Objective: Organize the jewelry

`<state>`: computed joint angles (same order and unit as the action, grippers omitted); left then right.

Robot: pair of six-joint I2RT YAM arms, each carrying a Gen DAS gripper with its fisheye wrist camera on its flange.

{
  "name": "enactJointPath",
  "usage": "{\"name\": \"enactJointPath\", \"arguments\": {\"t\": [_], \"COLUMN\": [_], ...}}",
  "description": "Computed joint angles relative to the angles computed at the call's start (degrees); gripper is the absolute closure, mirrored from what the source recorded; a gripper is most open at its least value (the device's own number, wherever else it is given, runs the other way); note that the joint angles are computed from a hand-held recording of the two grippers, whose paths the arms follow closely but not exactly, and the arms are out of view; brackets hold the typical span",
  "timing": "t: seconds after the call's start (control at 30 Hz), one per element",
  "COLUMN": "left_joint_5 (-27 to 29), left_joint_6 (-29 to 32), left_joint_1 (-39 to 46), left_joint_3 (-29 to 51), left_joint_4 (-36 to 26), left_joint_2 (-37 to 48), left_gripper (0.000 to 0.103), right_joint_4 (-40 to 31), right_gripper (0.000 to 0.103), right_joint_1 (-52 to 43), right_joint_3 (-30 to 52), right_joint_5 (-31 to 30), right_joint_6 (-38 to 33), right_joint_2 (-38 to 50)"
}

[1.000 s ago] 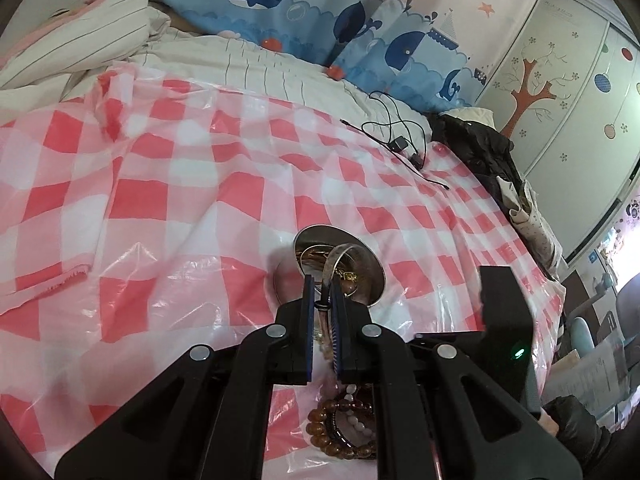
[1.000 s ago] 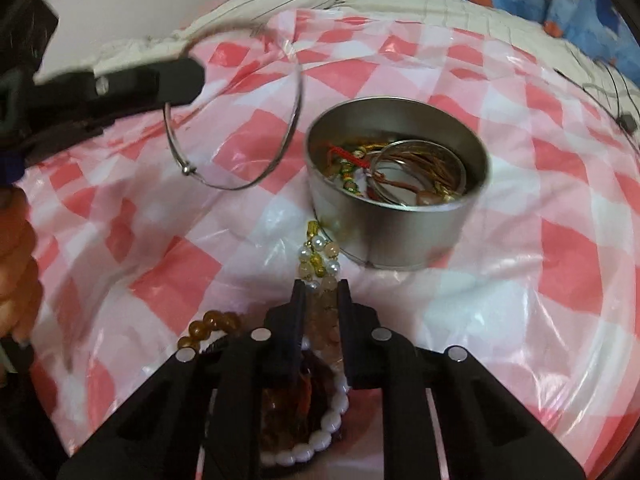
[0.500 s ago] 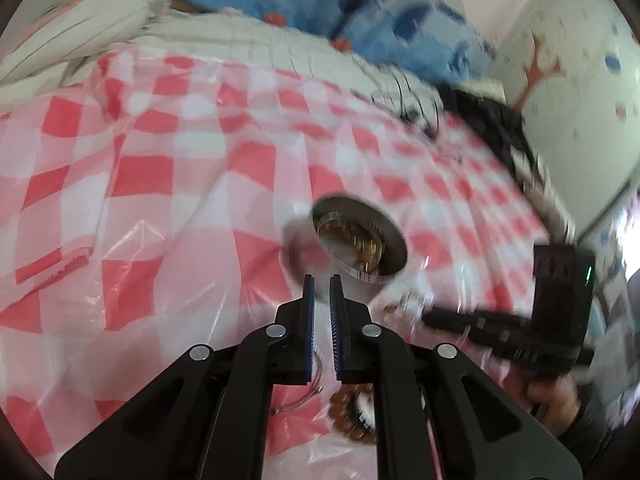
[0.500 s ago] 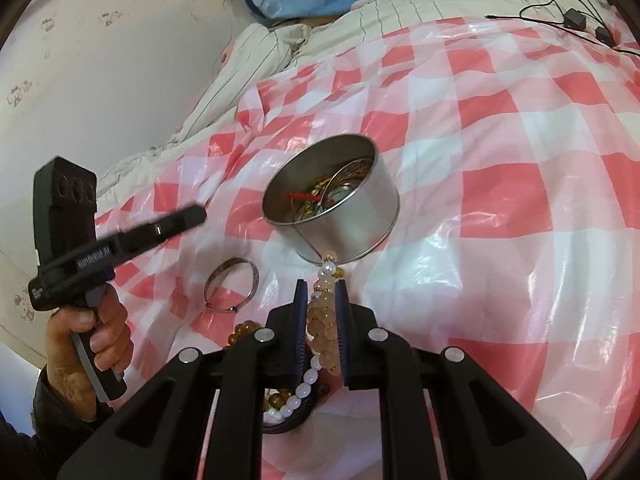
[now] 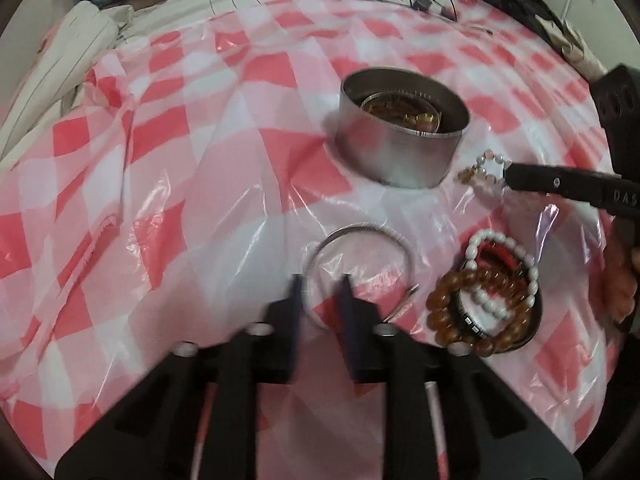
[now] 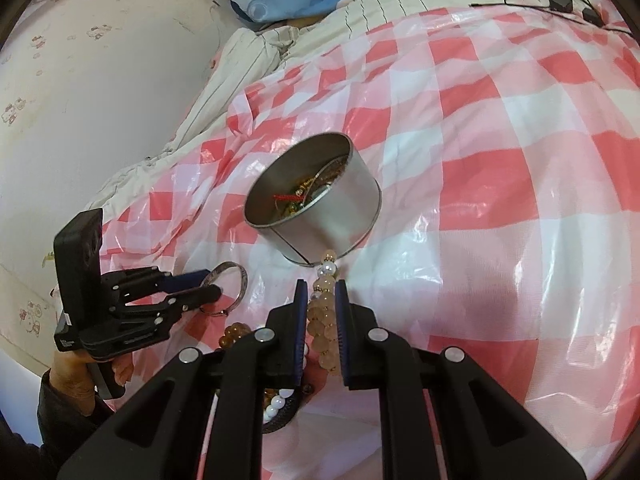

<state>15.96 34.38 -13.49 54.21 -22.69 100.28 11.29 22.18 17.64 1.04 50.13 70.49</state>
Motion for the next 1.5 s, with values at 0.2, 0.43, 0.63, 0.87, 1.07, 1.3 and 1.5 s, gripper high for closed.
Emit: {"name": "enactJointPath", "arguments": {"t": [0.2,0.43,0.63,0.87,1.07,1.3,1.5], "left_joint_5": [5.31,14.78,16.4,16.21,13.29,8.27,4.29], "left_joint_6": [-0.79,-3.89,-7.21,-12.77,-16.4,-19.35,-18.52], "left_joint_1": [1.82,4.22,3.77,0.86,-3.98,-9.5,-8.51], "left_joint_3": [0.13,1.97,2.82,5.05,9.51,15.78,12.12], "left_joint_4": [-1.11,-2.36,-1.11,1.14,2.49,3.54,4.29], "left_joint_2": [-2.17,-3.14,-2.71,-2.16,0.9,7.25,5.19], "left_gripper": [0.101,0.101,0.101,0.101,0.101,0.099,0.093], "right_joint_4": [0.81,3.05,2.82,-2.68,-4.48,-3.57,-4.24], "right_gripper": [0.089,0.089,0.089,0.089,0.089,0.088,0.069], "right_joint_1": [-0.11,-0.73,-0.15,-2.13,-5.21,-7.78,-9.39], "right_joint_3": [-0.57,-2.58,-2.87,3.24,8.37,14.91,12.38], "right_joint_5": [-0.3,-0.75,1.26,1.45,-0.81,-2.44,-0.93], "right_joint_6": [0.46,1.12,0.67,-4.08,-8.5,-12.72,-10.59], "right_joint_2": [-0.67,-3.99,-9.49,-11.33,-7.86,4.02,6.27]}}
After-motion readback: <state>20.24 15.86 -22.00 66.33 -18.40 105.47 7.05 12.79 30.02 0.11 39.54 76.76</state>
